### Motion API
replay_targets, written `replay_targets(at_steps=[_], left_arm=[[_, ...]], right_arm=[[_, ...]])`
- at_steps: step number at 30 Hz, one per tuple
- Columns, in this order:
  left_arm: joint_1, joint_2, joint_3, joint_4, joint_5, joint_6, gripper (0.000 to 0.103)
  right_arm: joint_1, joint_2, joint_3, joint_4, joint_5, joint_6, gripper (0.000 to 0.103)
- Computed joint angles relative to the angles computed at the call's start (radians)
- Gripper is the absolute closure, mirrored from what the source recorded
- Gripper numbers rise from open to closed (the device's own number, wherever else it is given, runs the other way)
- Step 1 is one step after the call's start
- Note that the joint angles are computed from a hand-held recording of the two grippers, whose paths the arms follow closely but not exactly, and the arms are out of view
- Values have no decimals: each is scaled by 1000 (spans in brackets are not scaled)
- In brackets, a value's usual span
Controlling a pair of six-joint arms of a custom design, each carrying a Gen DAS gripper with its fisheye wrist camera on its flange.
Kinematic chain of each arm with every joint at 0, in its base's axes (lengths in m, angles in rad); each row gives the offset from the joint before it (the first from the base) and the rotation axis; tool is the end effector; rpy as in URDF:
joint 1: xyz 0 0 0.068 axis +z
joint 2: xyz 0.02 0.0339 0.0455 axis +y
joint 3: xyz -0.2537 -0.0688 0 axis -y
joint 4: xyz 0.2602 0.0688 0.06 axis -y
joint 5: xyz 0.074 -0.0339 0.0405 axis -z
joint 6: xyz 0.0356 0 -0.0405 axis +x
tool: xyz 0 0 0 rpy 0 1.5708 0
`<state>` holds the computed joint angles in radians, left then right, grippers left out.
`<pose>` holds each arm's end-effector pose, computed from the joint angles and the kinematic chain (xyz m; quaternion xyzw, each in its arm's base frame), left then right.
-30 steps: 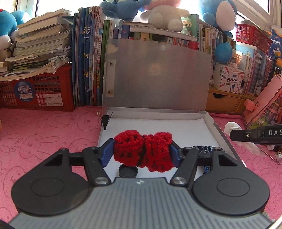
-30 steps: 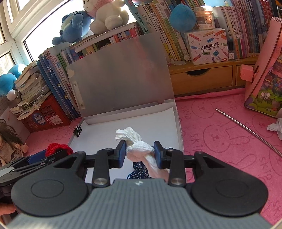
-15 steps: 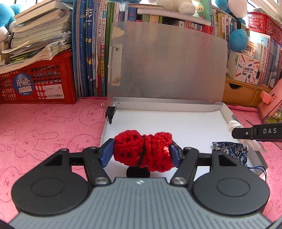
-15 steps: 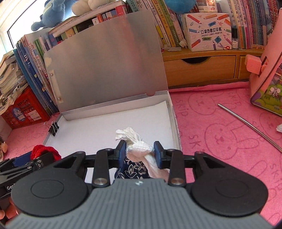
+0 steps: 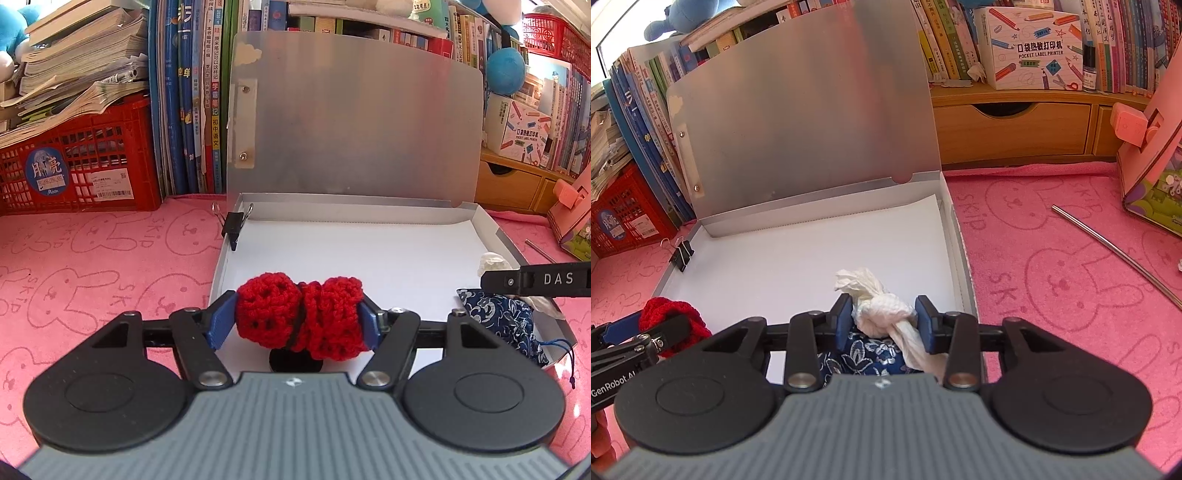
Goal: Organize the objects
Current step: 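Open left gripper releasing red piece while right gripper drops white cloth onto pouch, then move left gripper to stacked black lids while right gripper moves to green checked cloth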
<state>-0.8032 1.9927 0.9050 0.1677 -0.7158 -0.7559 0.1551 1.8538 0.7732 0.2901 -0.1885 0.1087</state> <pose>0.2661 -0.2421 0.0622 -0.0910 0.8899 0.0256 0.4463 0.3378 0.0596 0.0784 -0.0571 0.9197 0.1361 0.3639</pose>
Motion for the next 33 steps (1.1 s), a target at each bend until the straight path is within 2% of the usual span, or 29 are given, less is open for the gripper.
replay_targets(at_steps=[1, 5, 10, 13, 21, 26, 33], left_arm=[[-3, -2, -1, 0, -5, 3, 27], [-23, -27, -18, 14, -45, 25, 19], [-60, -94, -50, 10, -78, 44, 16], [-91, -134, -68, -11, -105, 51, 16], [-234, -268, -150, -80, -165, 8, 16], [-343, -313, -179, -177, -196, -105, 15], [-524, -330, -200, -366, -297, -384, 15]], right_arm=[[-1, -1, -3, 4, -8, 0, 39], [-3, -24, -32, 35, -27, 11, 28], [-8, -92, -86, 68, -47, 2, 10], [-20, -155, -131, 83, -70, -6, 5], [-69, -418, -291, 51, -170, -83, 0], [-118, -681, -455, -4, -246, -149, 0], [-214, -1060, -658, -182, -327, -214, 0]])
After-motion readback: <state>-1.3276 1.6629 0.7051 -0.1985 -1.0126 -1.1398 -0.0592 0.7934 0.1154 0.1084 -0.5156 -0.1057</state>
